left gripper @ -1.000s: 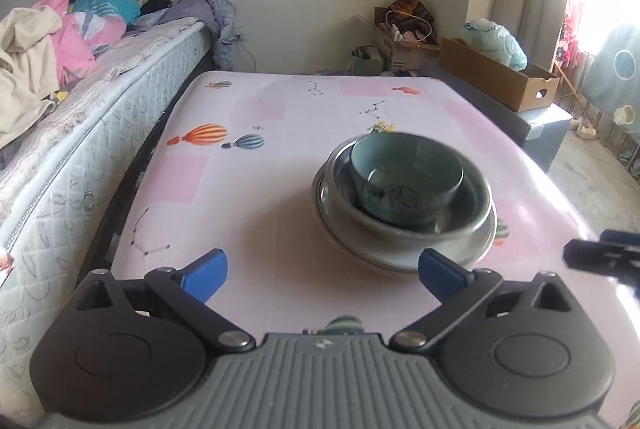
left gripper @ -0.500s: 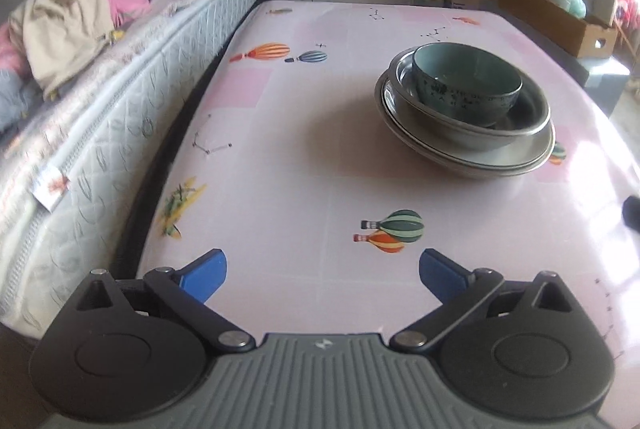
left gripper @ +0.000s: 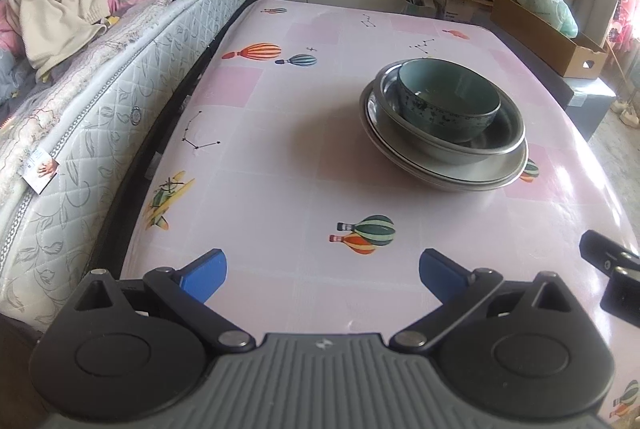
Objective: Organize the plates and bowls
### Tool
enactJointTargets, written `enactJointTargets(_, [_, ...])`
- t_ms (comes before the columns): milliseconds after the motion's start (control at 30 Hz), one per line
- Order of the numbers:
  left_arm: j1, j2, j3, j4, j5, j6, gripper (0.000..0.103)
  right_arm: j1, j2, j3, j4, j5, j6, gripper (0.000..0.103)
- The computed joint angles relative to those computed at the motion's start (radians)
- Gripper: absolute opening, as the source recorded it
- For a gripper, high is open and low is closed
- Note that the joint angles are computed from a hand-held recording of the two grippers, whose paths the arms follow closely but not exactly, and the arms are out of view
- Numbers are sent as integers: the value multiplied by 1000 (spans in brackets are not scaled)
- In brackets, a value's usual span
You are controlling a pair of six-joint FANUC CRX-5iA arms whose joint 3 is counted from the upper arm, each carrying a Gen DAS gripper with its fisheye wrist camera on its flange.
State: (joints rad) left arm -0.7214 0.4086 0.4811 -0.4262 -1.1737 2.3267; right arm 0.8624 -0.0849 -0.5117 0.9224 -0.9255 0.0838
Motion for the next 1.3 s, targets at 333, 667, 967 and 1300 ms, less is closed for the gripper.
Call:
enactJointTargets(333, [-13, 14, 24, -11, -18, -4, 103, -4, -7, 3, -49, -8, 6, 102])
enactJointTargets(667, [-14, 19, 34, -12, -28, -5, 103, -6, -4, 8, -67, -4, 15, 102])
enactJointTargets(967, [-14, 20, 41, -13, -32, -10, 103, -10, -3, 12, -73, -1, 18, 102])
enactJointTargets(1300, [-17, 22, 48, -15, -37, -9, 103, -8, -1, 15, -77, -2, 17, 102])
